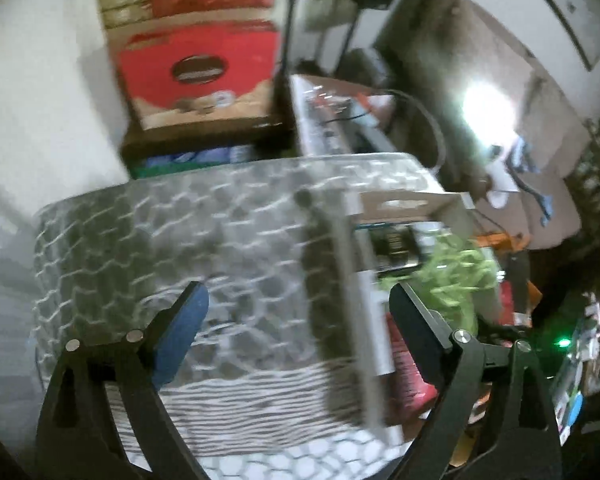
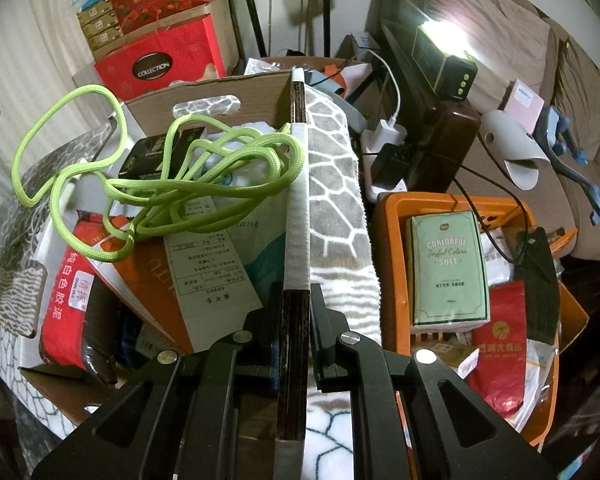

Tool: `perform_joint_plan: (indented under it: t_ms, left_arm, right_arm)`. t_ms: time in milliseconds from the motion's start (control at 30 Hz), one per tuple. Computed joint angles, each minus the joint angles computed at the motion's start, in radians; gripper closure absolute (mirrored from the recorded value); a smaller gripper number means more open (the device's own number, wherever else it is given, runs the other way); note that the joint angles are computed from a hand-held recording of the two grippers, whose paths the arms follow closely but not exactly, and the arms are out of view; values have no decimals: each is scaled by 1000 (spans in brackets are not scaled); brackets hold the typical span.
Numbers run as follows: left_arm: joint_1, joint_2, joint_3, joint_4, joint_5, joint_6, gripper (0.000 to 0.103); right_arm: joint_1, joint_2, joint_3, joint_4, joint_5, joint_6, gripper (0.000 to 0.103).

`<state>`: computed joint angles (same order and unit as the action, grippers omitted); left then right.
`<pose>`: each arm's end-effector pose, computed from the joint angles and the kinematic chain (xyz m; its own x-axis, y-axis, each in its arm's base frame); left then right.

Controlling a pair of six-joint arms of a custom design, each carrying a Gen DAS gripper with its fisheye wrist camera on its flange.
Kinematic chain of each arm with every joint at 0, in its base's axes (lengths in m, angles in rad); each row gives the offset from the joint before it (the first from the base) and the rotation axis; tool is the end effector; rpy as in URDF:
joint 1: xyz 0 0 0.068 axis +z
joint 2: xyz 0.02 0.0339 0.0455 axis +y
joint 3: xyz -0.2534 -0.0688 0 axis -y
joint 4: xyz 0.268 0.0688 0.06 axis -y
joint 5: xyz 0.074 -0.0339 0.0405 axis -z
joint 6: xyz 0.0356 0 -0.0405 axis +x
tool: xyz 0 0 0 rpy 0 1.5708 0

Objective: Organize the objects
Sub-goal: 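Grasp the white cables on the blanket with the left tool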

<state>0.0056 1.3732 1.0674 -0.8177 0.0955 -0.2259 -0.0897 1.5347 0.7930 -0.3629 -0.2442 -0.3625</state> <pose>0.2912 -0.0018 0.2398 -0.8867 -0.2279 -0.4023 -0.1672 0.9692 -0.1807 0.2974 -0.0181 0.1330 -0.8243 -0.2713 -0.4969 -0.3354 0.9411 0.0425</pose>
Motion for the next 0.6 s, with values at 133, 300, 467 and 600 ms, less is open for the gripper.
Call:
perform_joint_plan:
  t_ms: [133, 300, 467, 600]
  left_arm:
    - [107, 6, -59, 12, -28, 84, 12]
    - [216, 56, -126, 56, 0, 142, 12]
    - [288, 120, -175, 117, 49, 144, 12]
    - [286, 168, -187, 165, 51, 129, 12]
  right_arm:
    - [-1, -2, -1, -1, 2, -3, 92]
    - [1, -7, -6, 0, 6, -2, 92]
    - [7, -13, -11, 4, 17, 2, 91]
    - [10, -13, -12, 6, 21, 4, 91]
